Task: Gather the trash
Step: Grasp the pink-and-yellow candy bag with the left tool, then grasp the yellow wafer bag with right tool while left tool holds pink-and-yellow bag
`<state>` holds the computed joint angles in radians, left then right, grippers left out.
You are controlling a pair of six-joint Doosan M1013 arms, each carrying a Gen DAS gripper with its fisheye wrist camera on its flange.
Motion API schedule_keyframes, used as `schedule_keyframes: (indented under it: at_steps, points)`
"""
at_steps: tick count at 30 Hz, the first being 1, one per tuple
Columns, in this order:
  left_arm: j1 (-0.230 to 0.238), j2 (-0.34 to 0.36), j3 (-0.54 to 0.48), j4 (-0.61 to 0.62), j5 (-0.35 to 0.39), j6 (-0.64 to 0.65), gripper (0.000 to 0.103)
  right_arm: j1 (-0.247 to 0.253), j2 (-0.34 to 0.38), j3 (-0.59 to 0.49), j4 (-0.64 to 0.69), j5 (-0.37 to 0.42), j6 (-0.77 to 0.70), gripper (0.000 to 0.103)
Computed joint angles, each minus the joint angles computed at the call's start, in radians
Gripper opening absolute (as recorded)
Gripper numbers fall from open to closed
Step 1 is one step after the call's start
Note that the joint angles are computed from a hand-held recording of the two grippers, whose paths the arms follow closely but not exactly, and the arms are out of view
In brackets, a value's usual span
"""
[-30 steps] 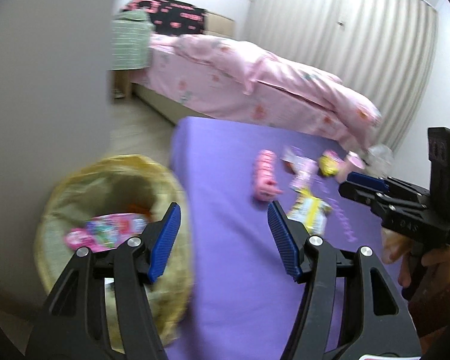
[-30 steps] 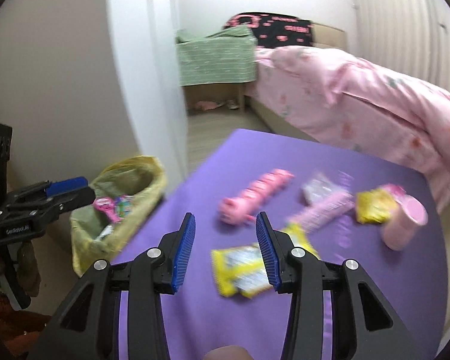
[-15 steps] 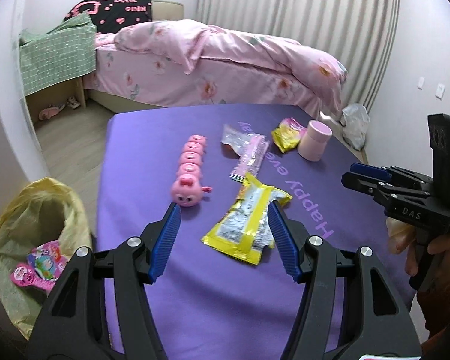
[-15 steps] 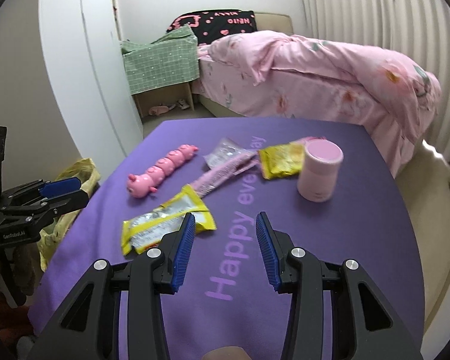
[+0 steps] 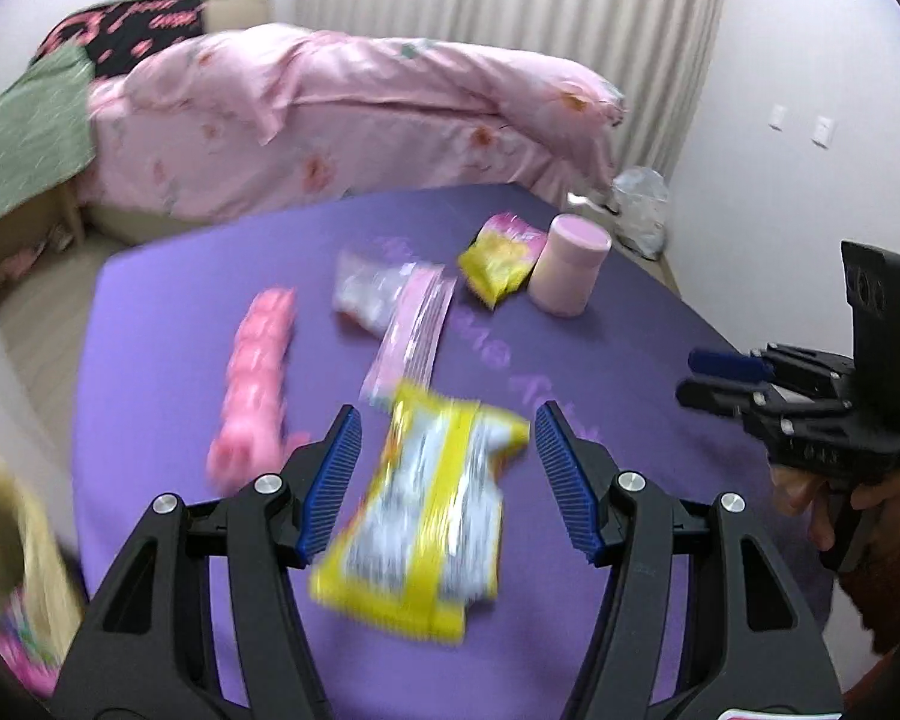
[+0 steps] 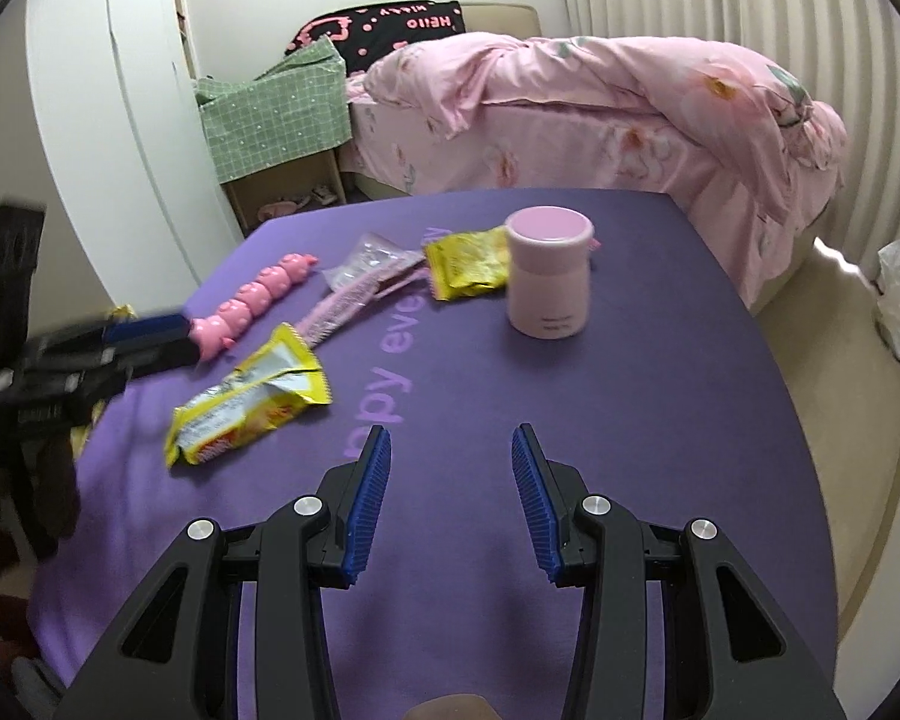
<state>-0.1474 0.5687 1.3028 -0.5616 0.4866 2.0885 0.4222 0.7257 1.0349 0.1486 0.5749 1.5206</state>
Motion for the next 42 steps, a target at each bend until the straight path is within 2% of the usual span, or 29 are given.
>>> schedule_keyframes:
  at_steps: [2,7,11,14,17,19,20,21,22,24,31,35,37,39,40,42]
  points:
    - [-0.005,0.042,-0.076,0.061,0.034,-0.024,0.057,-0.005,0.002,0.0,-0.004,-0.005,0.003,0.04]
    - [-0.009,0.178,-0.319,0.177,0.215,-0.122,0.057,-0.017,0.006,0.001,0.046,-0.013,-0.008,0.04]
    - [-0.021,0.249,-0.444,0.166,0.298,-0.07,0.057,-0.023,0.014,-0.005,0.062,-0.003,-0.019,0.04]
    - [-0.035,0.327,-0.59,0.18,0.419,-0.047,0.057,-0.024,0.026,-0.023,0.067,0.019,-0.03,0.04]
    - [-0.05,0.418,-0.754,0.232,0.552,-0.133,0.056,-0.025,0.028,-0.024,0.089,0.021,-0.053,0.04]
    - [-0.056,0.471,-0.848,0.246,0.628,-0.177,0.041,-0.024,0.03,-0.026,0.084,0.026,-0.054,0.04]
    - [-0.061,0.487,-0.876,0.268,0.646,-0.198,0.026,-0.023,0.032,-0.027,0.076,0.031,-0.051,0.04]
    - [-0.066,0.479,-0.861,0.305,0.63,-0.219,0.018,-0.022,0.032,-0.027,0.069,0.034,-0.048,0.04]
    - [-0.069,0.461,-0.826,0.323,0.602,-0.235,0.018,-0.021,0.033,-0.027,0.066,0.036,-0.048,0.04]
    - [-0.061,0.421,-0.759,0.28,0.565,-0.248,0.012,-0.02,0.03,-0.021,0.07,0.036,-0.051,0.04]
    - [0.003,0.129,-0.29,0.144,0.245,-0.231,0.01,-0.001,0.015,-0.008,0.112,0.016,-0.096,0.04]
    - [0.041,-0.004,-0.075,0.11,0.118,-0.265,0.01,0.023,0.034,-0.041,0.207,0.074,-0.184,0.04]
    - [0.053,-0.075,0.044,0.169,0.036,-0.339,0.01,0.043,0.04,-0.051,0.216,0.094,-0.205,0.04]
    - [0.06,-0.117,0.12,0.258,-0.01,-0.435,0.01,0.064,0.05,-0.071,0.198,0.104,-0.204,0.04]
    - [0.067,-0.14,0.163,0.308,-0.025,-0.498,0.01,0.075,0.058,-0.088,0.179,0.106,-0.19,0.04]
    - [0.085,-0.163,0.213,0.282,-0.023,-0.519,0.01,0.087,0.076,-0.123,0.168,0.122,-0.176,0.04]
